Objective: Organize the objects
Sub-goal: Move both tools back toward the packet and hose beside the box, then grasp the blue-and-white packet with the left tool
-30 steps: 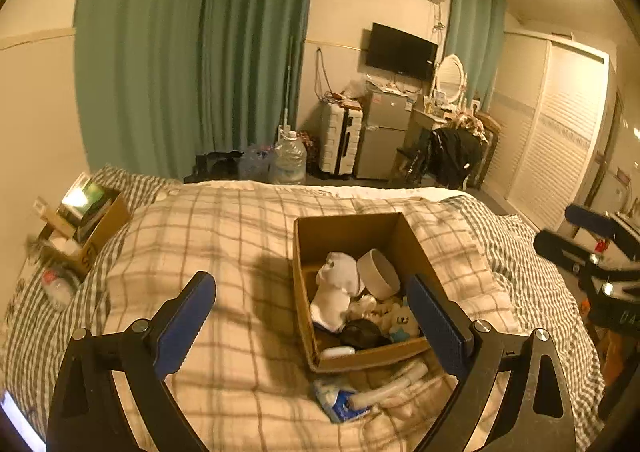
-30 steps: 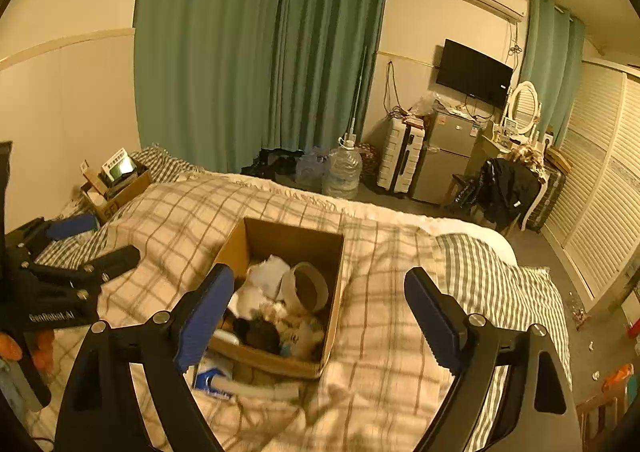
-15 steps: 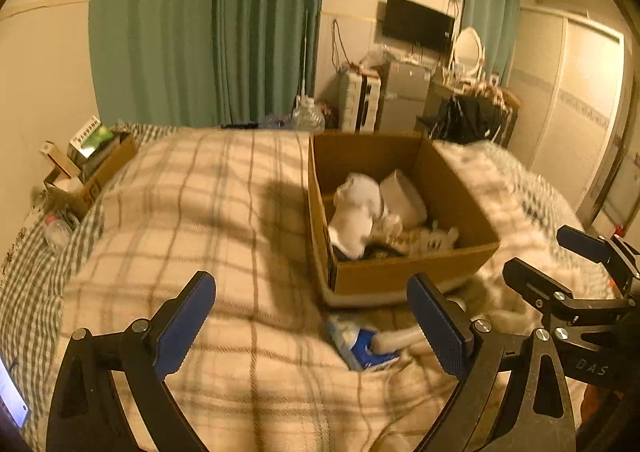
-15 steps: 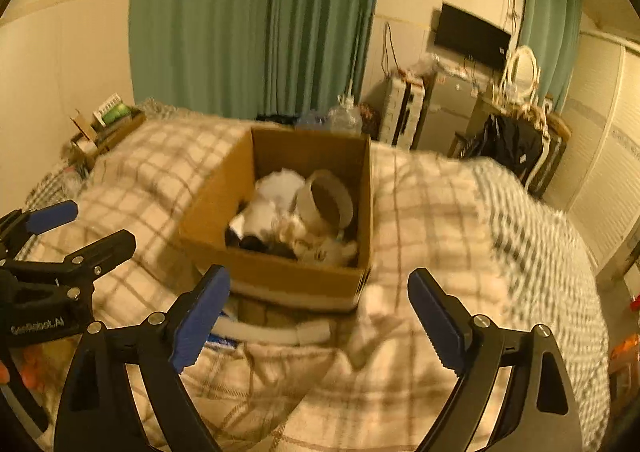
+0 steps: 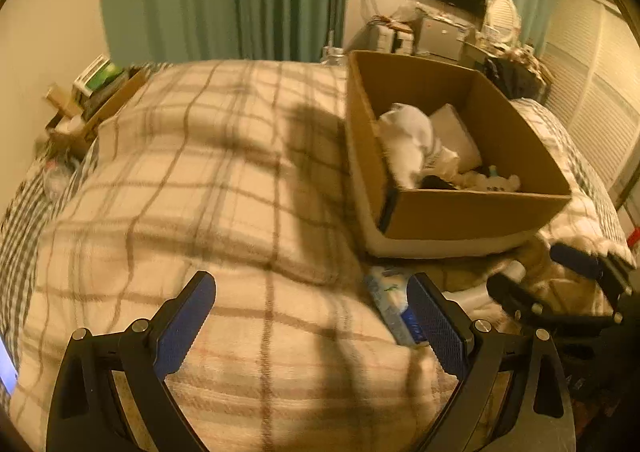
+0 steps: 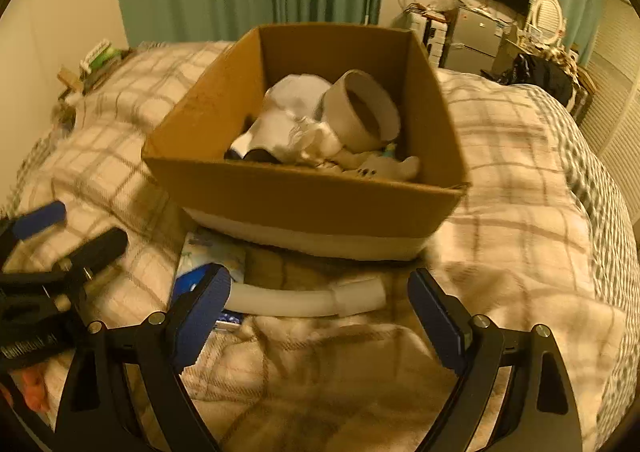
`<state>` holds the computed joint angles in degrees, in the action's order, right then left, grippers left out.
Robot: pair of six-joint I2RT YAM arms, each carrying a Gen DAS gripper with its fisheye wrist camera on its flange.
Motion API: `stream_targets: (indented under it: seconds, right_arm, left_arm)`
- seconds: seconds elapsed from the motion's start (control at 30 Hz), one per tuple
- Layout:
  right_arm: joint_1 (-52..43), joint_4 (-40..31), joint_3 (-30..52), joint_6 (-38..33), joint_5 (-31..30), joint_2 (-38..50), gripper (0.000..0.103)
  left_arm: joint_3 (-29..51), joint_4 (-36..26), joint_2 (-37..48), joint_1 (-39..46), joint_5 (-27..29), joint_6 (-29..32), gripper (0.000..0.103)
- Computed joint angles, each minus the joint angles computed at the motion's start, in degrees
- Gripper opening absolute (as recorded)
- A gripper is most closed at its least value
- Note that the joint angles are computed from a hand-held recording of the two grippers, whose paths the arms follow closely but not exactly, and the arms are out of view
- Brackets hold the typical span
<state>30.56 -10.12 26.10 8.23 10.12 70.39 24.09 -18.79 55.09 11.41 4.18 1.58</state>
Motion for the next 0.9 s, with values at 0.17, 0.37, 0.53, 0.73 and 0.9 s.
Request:
stream_targets:
  seconds: [0.17, 0.37, 0.53, 0.73, 0.9]
  right_arm:
    - [-0.8, 1.64, 3.26, 0.45, -1.35, 10.18, 0.09]
    - [-3.05, 2.6, 5.57, 0.56, -3.98, 17.47, 0.081]
    - [-2.93, 2.49, 3.86, 0.47, -2.44, 14.94, 0.031]
    - [-5.29, 0.45, 0.09, -0.35, -3.95, 4.01, 0.005]
    - [-12.36, -3.61, -3.15, -2.75, -10.15, -8.69, 0.005]
  left_arm:
    - [0.14, 0.32, 0.57, 2.55, 1.14, -0.9, 0.099]
    - [-0.09, 0.86, 1.05, 0.86, -0.34, -0.95, 0.099]
    - [-0.23, 0.72, 1.31, 0.99, 0.19, -0.62, 0.099]
    - [-0.55, -0.26, 0.3, -0.92, -0.78, -0.49, 0.099]
    - [-0.34, -0.42, 1.01, -4.89, -3.91, -0.73, 0.099]
